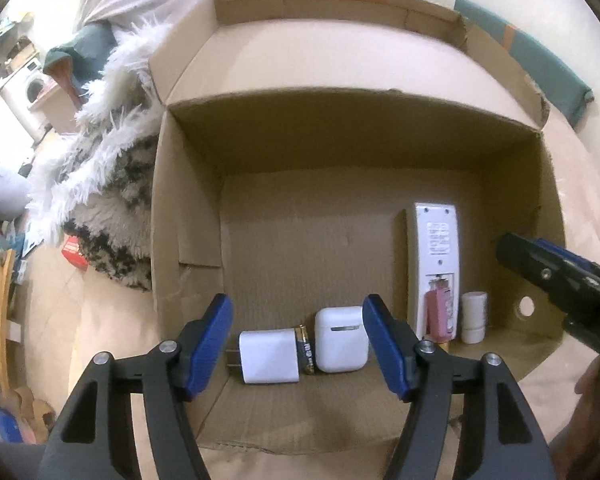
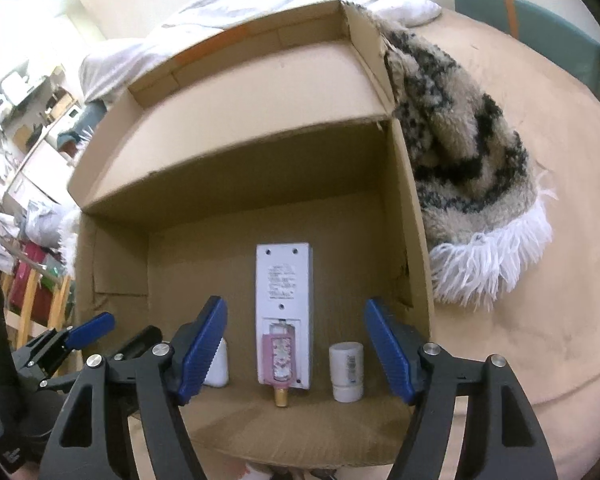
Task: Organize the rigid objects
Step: 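Withdraw both open tools from the box back toward the remaining items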
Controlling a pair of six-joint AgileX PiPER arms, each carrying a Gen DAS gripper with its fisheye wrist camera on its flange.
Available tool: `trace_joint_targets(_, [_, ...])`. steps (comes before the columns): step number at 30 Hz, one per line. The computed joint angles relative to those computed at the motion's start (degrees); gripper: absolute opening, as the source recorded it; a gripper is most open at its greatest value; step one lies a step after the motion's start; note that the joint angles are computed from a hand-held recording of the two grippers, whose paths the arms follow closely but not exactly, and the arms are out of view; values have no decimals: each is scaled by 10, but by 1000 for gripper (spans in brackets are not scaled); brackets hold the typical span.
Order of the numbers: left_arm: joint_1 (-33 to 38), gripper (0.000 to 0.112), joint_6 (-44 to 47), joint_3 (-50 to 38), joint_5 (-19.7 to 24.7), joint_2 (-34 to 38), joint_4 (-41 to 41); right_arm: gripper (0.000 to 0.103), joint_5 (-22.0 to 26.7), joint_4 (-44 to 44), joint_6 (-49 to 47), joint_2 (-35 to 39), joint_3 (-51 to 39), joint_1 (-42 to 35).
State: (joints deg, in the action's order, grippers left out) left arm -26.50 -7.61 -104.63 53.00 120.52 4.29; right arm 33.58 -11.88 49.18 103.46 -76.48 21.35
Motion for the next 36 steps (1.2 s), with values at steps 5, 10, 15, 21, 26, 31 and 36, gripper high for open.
trace_joint_targets(5, [12, 65, 11, -7, -1, -7, -20, 76, -1, 2, -4, 0, 2, 0])
trace_joint_targets(10, [9, 65, -4, -22, 11, 0, -5, 76, 1, -6, 2, -2, 2, 3])
trace_joint_targets(15, [4, 65, 1, -6, 1, -13, 5, 76, 4, -6, 2, 0, -1, 2])
trace_joint_targets(21, [16, 65, 28, -2, 2, -29, -18, 76, -2, -11, 16, -19, 16, 1])
trace_joint_targets(26, [30, 65, 25, 20, 4, -63, -19, 76, -10, -14, 37, -46, 44, -2])
trace_joint_targets(31, [43, 65, 19, 29, 20, -82, -24, 76, -7, -18, 53, -76, 65, 10])
trace_joint_targets(36, [48, 65, 15, 73, 0, -122, -6, 76, 5, -42, 68, -98, 77, 36])
